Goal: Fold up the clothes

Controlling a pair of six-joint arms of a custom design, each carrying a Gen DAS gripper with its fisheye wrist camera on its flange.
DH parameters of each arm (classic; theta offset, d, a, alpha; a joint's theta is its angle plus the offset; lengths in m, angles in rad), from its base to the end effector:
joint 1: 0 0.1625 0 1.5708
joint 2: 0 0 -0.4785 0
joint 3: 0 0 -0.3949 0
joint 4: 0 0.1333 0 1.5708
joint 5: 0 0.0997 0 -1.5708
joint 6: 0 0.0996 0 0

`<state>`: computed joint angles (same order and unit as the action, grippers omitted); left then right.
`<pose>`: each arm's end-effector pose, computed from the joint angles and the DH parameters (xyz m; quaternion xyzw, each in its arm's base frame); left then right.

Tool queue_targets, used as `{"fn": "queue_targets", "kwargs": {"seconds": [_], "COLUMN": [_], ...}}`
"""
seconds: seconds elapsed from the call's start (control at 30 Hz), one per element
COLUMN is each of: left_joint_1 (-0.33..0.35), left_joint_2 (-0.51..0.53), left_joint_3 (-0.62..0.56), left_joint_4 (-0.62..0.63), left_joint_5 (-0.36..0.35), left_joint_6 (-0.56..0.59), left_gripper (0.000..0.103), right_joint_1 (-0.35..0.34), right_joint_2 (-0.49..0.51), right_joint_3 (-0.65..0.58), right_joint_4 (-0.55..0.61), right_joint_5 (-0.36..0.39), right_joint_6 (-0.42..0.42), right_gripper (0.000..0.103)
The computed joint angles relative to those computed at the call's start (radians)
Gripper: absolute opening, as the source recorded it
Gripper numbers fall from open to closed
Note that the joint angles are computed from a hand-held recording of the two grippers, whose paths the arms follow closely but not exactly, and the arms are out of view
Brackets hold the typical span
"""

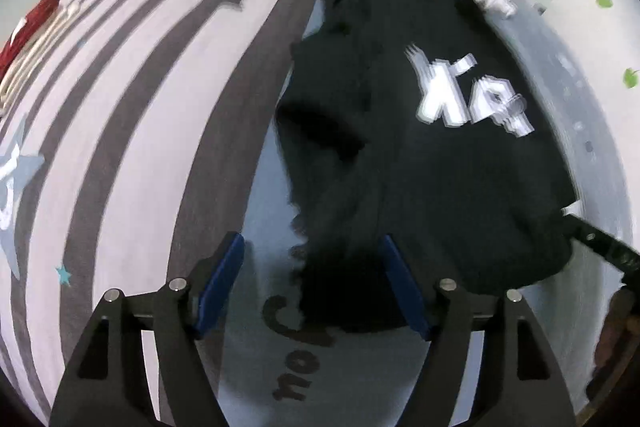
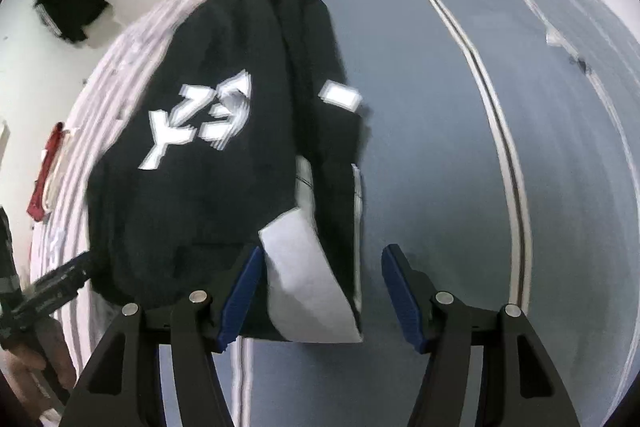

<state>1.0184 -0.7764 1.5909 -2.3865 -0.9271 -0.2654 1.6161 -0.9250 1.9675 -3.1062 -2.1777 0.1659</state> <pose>-0.2093 -0.7076 0.1310 0.1355 0.9389 -0.1263 0.2900 0.1042 -0.6095 0.1787 -0.1285 -0.9194 0.2621 0.2636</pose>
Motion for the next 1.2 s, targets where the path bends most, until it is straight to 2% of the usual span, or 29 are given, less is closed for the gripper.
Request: {"fn": "queue_targets", "kwargs": {"seconds": [0.1,0.23,0.37,0.4,0.43,0.47,0.5,0.53,0.57,0.63,0.73,0.9,1.03,1.2], "left_joint_1": [0.011,0.008,0.001,0.002,0.004,0.006,0.007,0.008,0.008,0.002,0.002,-0.023,-0.057,-0.109], "left_joint_2": [0.004,-0.002,0.010,0.010,0.009,0.008,0.007,0.006,0.007,0.011,0.007,-0.059,-0.156,-0.308], "left_joint_3": [0.000,0.010,0.026,0.027,0.028,0.029,0.026,0.022,0.018,0.011,0.009,0.073,0.176,0.302], "left_joint_4": [-0.014,-0.042,-0.060,-0.068,-0.076,-0.084,-0.083,-0.082,-0.077,-0.069,-0.070,-0.062,0.017,0.200], "left_joint_5": [-0.022,-0.081,-0.039,-0.041,-0.044,-0.047,-0.063,-0.081,-0.095,-0.092,-0.100,-0.112,-0.139,-0.199], "left_joint_6": [-0.016,0.034,0.093,0.090,0.087,0.083,0.091,0.101,0.114,0.131,0.125,0.102,0.035,-0.076], "left_gripper": [0.069,0.069,0.065,0.061,0.050,0.043,0.031,0.018,0.010,0.005,0.004,0.004,0.003,0.003], "right_joint_1": [-0.034,-0.031,-0.037,-0.038,-0.040,-0.042,-0.042,-0.040,-0.036,-0.043,-0.060,-0.014,0.022,0.090], "right_joint_2": [0.002,0.003,-0.017,-0.018,-0.016,-0.015,-0.010,-0.005,0.003,0.005,-0.017,-0.053,-0.112,-0.202], "right_joint_3": [0.018,0.025,0.039,0.041,0.040,0.039,0.031,0.021,0.010,0.007,0.036,0.082,0.177,0.327], "right_joint_4": [-0.032,-0.046,-0.025,-0.024,-0.025,-0.027,-0.019,-0.006,0.005,0.003,-0.025,-0.031,0.025,0.122], "right_joint_5": [0.062,0.064,0.104,0.110,0.120,0.132,0.143,0.152,0.151,0.168,0.203,0.139,0.131,0.143], "right_joint_6": [-0.006,-0.031,-0.013,-0.010,-0.014,-0.021,-0.034,-0.049,-0.058,-0.064,-0.065,-0.099,-0.022,0.142], "right_gripper": [0.061,0.063,0.063,0.062,0.060,0.044,0.032,0.027,0.022,0.016,0.012,0.011,0.011,0.011]}}
